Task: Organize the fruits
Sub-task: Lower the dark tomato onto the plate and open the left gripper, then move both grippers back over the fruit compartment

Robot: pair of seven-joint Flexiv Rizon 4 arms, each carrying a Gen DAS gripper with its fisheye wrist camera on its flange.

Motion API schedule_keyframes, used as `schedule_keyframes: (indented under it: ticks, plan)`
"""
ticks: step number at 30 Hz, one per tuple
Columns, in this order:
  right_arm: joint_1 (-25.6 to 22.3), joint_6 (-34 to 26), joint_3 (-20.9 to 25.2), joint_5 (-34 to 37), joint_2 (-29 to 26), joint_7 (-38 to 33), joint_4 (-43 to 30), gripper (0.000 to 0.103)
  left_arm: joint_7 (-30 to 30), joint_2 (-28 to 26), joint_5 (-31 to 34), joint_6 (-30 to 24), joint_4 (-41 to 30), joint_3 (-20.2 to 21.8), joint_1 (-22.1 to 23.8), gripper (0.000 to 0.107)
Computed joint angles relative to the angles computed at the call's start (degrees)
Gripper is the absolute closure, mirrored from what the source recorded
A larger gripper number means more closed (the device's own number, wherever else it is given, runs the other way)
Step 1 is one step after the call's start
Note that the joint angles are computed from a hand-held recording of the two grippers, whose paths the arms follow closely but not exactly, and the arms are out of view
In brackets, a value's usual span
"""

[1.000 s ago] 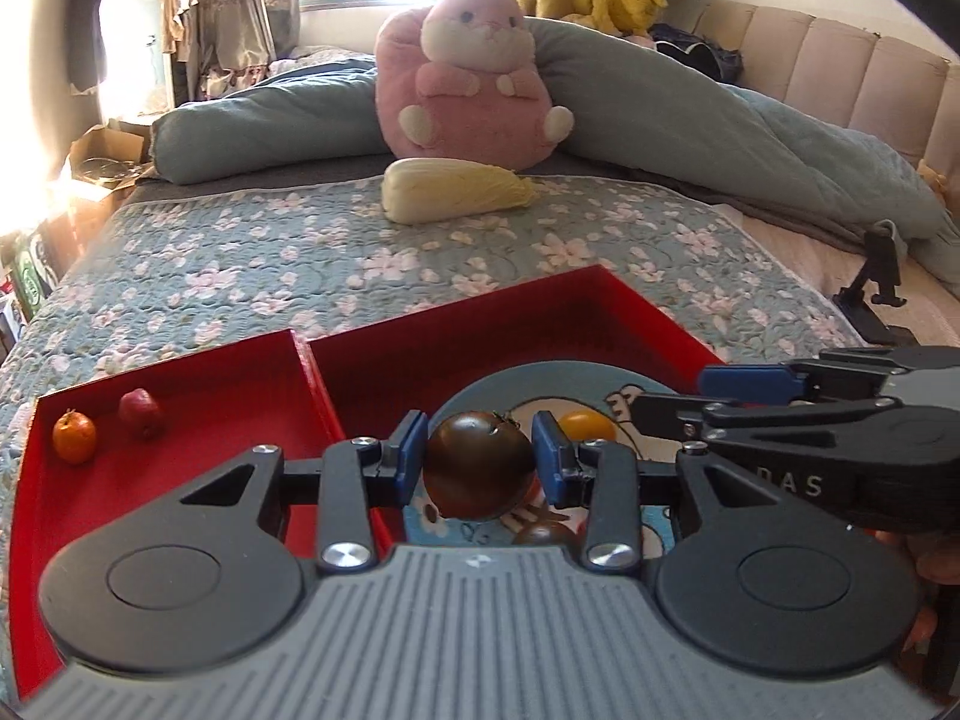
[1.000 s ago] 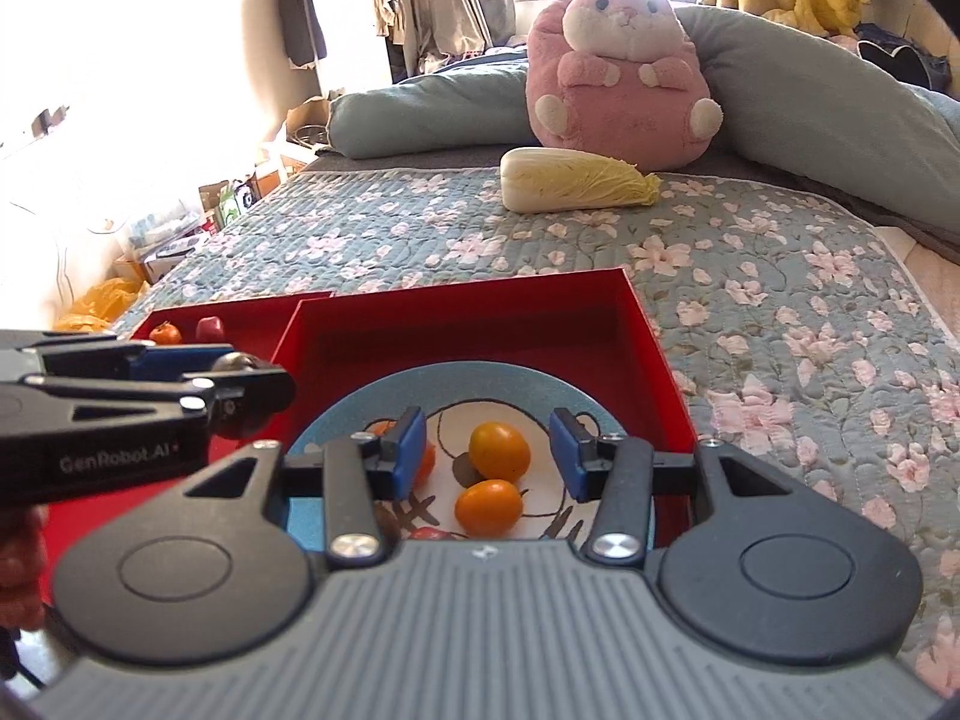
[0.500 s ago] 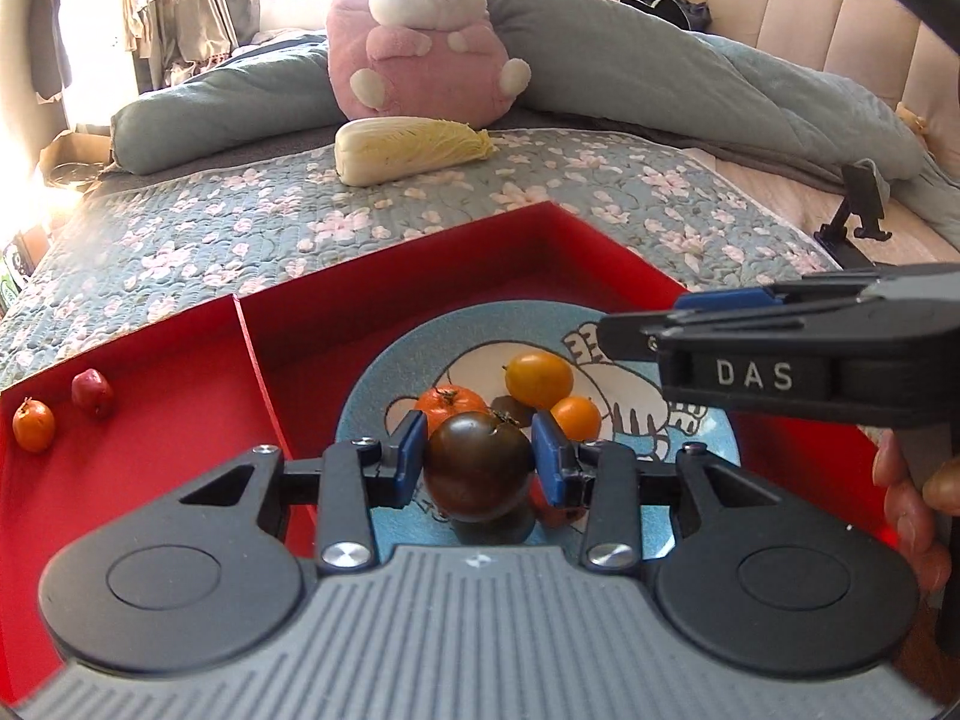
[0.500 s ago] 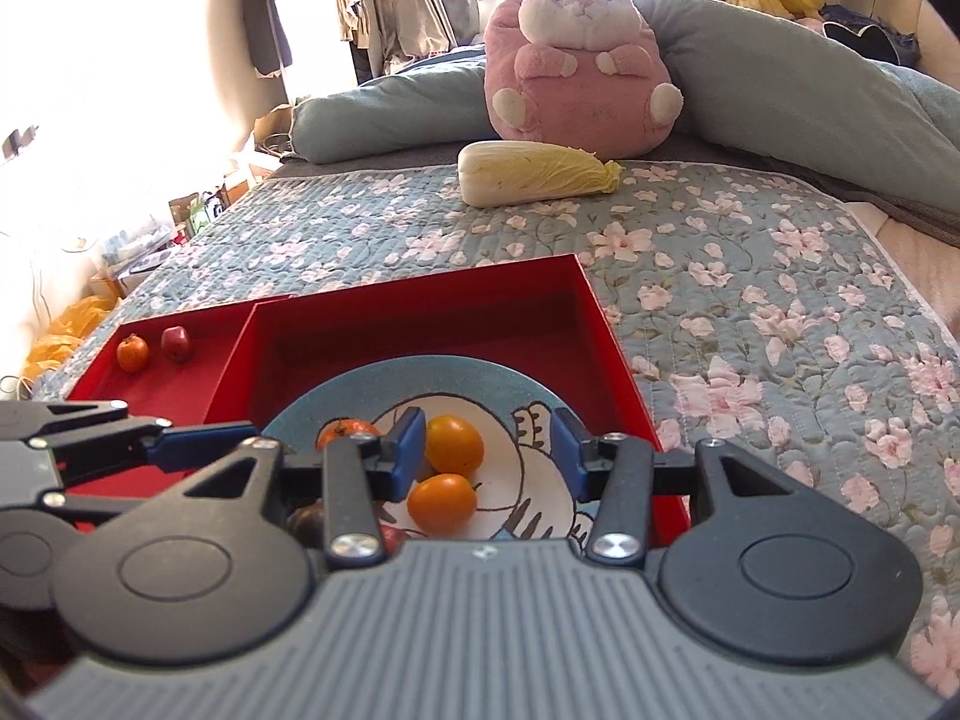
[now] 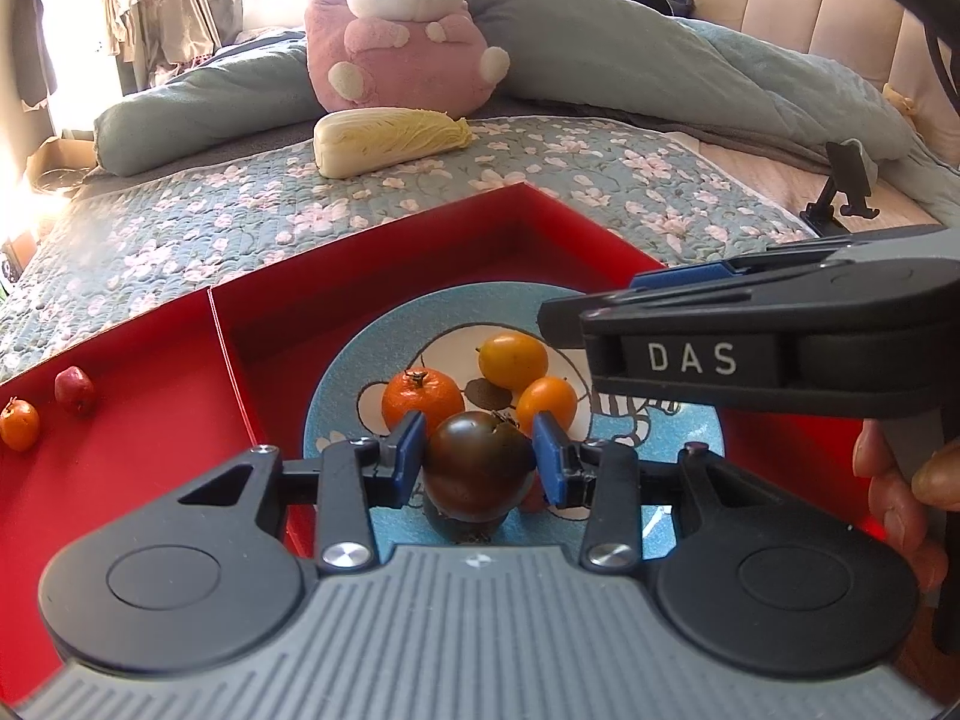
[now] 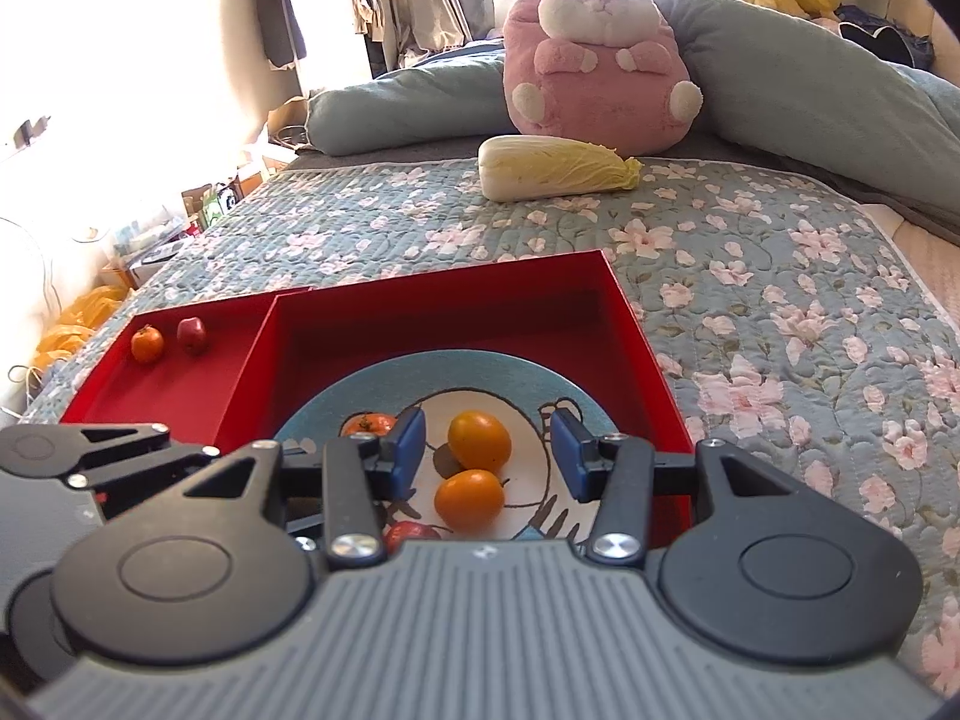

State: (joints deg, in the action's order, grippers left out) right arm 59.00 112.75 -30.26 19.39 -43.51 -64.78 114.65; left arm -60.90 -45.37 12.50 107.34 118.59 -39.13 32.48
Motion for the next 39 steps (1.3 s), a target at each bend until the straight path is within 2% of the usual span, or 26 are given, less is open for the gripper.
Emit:
schedule_keyframes:
  ticks: [1,5,11,18,27,30,34,36,39]
  plan:
    - [0.1,0.0,-0.1,0.0,0.0,0.0,0.0,0.054,0.0,0.0,0.0,-0.1,0.0,-0.1,0.0,0.061]
    - [0.3,-0.2,-0.1,0.1,0.2,0.1,0.1,0.054,-0.2,0.0,0.6,1.6,0.4,0.1,-0.1,0.039]
    - [0.2,0.0,-0.1,0.0,0.4,0.1,0.2,0.054,-0.1,-1.1,3.0,1.1,1.3,-3.8,3.7,0.034]
    - [0.7,-0.3,-1.0,0.5,0.2,0.7,0.0,0.053,2.2,-2.8,4.7,0.0,3.1,-10.0,9.9,0.034]
    - [0.4,-0.6,-0.1,-1.2,0.6,1.2,-0.6,0.053,1.6,-1.9,3.6,0.7,3.4,-10.5,11.8,0.034]
    - [0.2,-0.5,0.3,-1.4,0.7,1.0,-1.4,0.049,1.2,-1.8,3.7,1.0,3.2,-10.9,13.1,0.034]
    - [0.2,-0.7,0.2,-1.9,0.5,0.6,-3.0,0.047,0.2,-1.0,3.4,2.0,2.2,-9.1,13.8,0.034]
    - [0.4,-1.0,-0.1,-2.4,0.2,0.3,-4.1,0.047,-1.1,0.1,2.2,2.6,1.2,-6.0,12.2,0.034]
    - [0.1,-1.4,0.3,-3.7,-0.3,-0.4,-6.2,0.047,-4.3,2.3,-0.7,3.4,-1.0,1.1,7.5,0.034]
